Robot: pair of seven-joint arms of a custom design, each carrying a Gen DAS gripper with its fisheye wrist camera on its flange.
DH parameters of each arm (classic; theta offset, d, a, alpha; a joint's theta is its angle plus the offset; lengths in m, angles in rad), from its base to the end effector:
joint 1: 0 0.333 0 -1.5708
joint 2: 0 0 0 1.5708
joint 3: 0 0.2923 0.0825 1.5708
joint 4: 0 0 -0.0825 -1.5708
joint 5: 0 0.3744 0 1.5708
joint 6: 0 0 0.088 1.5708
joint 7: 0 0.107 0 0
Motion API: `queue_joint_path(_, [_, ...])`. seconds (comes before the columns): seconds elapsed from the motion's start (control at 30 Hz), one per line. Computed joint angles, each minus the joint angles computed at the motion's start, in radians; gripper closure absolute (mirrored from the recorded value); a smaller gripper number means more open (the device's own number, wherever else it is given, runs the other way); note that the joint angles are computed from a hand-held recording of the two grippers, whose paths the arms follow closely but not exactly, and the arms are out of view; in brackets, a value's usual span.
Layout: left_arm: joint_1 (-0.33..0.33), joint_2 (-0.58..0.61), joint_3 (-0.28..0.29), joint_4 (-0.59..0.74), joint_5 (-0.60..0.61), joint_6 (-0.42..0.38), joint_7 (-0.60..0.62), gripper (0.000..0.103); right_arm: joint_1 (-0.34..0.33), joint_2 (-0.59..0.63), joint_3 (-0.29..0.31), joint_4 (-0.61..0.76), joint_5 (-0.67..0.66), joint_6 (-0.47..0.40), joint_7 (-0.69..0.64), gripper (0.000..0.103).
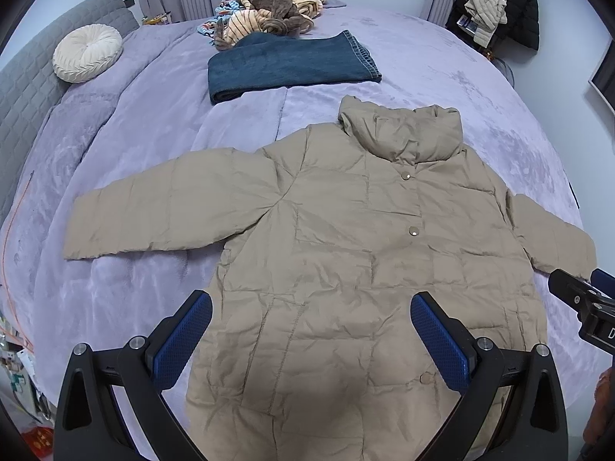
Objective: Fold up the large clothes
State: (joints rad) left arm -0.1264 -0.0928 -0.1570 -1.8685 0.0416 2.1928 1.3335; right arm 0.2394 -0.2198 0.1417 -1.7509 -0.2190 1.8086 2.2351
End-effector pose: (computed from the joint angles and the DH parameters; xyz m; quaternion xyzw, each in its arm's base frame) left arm 0.5396 -0.1588 0.5735 -0.6686 0.7139 -0.1654 0.1261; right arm 0.4698 0.1776 0.6561 -0.5990 0.7793 -0.1552 0.0991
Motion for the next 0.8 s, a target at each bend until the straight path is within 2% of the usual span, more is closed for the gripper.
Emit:
queue_joint_path(0.23, [0.029,0.002,0.03,-0.024,-0.051,0.012,0.055,0.0,0.02,0.057,0.016,0.048,-0.069,-0.037,0.021,0.0])
queue_joint_path(0.3, [0.045,0.006,0.043,-0.032,-0.08,0.013,0.074,0.0,0.031,0.064,0.019,0.041,-0.088,-0.013,0.04,0.0])
queue_joint_path(0.37, [0.064,0.012,0.056,-0.044,-0.1,0.019,0.085,0.0,0.039,0.055,0.02,-0.001,-0.115,0.092,0.078,0.0])
queue_joint_path(0.47, [0.1,0.02,0.079,-0.073,-0.14,0.043,0.107,0.0,0.05,0.074,0.019,-0.006,-0.096,0.149,0.107,0.0])
queue_joint_path(0.63, [0.175,0.062,0.131,-0.099,-0.352,0.078,0.245,0.0,0.08,0.136,0.015,0.024,-0.044,0.201,0.135,0.0])
queue_joint_path(0.7, [0.215,0.096,0.146,-0.1,-0.435,0.095,0.284,0.0,0.095,0.154,0.015,0.014,-0.042,0.262,0.149,0.0])
queue_joint_path(0.8, [0.277,0.167,0.152,-0.081,-0.559,0.117,0.353,0.0,0.123,0.224,0.013,0.061,-0.022,0.27,0.13,0.0])
